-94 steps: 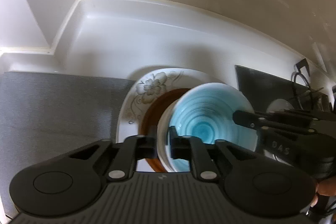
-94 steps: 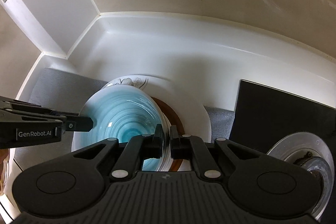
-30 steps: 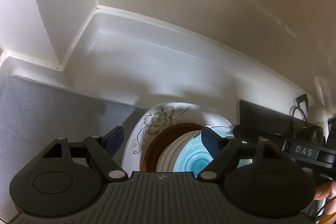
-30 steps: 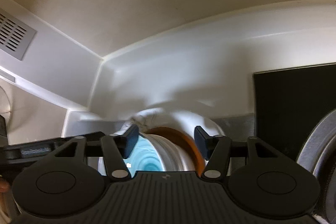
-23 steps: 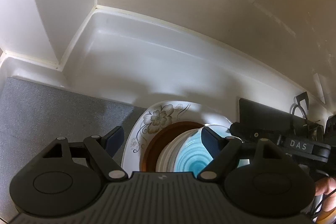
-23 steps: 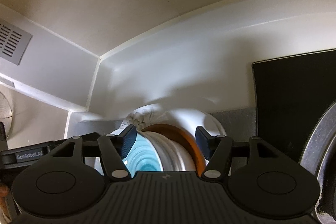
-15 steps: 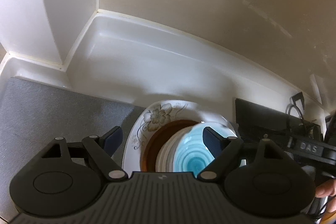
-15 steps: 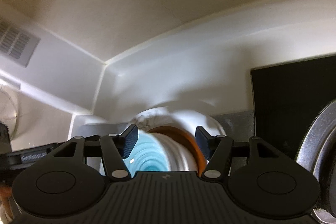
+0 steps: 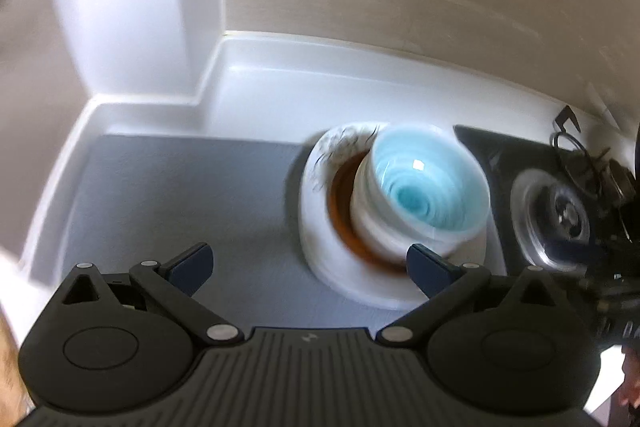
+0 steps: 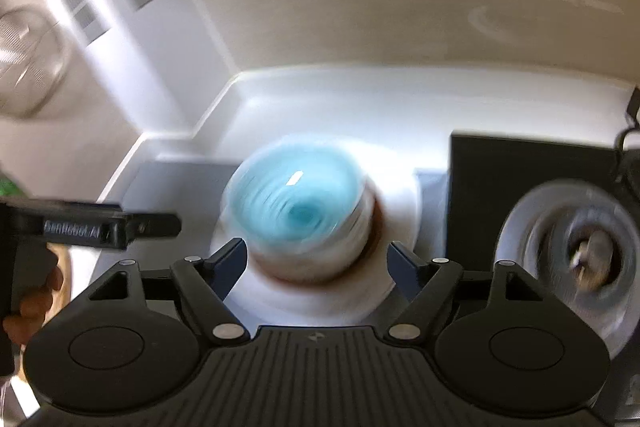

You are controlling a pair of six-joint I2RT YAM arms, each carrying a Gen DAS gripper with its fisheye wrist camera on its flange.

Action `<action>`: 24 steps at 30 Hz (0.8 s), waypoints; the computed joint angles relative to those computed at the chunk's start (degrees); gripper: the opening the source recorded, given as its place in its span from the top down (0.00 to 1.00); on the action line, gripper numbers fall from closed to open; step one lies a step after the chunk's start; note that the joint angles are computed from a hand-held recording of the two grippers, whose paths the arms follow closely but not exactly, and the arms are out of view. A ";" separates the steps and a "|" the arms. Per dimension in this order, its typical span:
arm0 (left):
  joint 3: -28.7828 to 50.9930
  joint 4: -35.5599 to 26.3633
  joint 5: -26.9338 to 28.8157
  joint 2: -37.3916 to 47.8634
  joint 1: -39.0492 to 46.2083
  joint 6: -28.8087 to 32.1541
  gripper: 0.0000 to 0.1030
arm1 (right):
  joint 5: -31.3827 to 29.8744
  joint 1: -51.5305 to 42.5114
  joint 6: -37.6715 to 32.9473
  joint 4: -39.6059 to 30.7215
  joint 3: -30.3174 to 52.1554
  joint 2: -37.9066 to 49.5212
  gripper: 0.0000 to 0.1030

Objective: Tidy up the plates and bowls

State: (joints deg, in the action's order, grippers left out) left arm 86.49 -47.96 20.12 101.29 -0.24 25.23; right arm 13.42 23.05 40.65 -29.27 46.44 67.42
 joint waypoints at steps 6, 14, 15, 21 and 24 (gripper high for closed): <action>-17.23 4.96 -1.60 -12.86 8.75 8.10 0.00 | 6.57 17.99 13.44 -1.92 -1.16 1.68 0.23; -24.80 -1.21 1.71 -19.90 20.73 17.13 0.00 | 15.83 33.53 25.08 -6.35 4.82 11.02 0.22; -25.01 -2.00 2.18 -20.29 21.89 17.99 0.00 | 16.08 34.27 25.89 -6.60 5.47 11.82 0.22; -26.50 -4.46 3.58 -22.45 27.13 22.24 0.00 | 17.83 39.18 30.77 -9.74 8.59 14.34 0.22; -26.51 -5.69 4.20 -22.88 29.09 23.97 0.00 | 18.36 40.77 32.15 -10.99 10.15 15.58 0.22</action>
State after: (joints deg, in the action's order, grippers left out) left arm 59.98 -53.64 24.32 78.41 28.85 49.20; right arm 31.78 63.82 72.80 -40.25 56.59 83.00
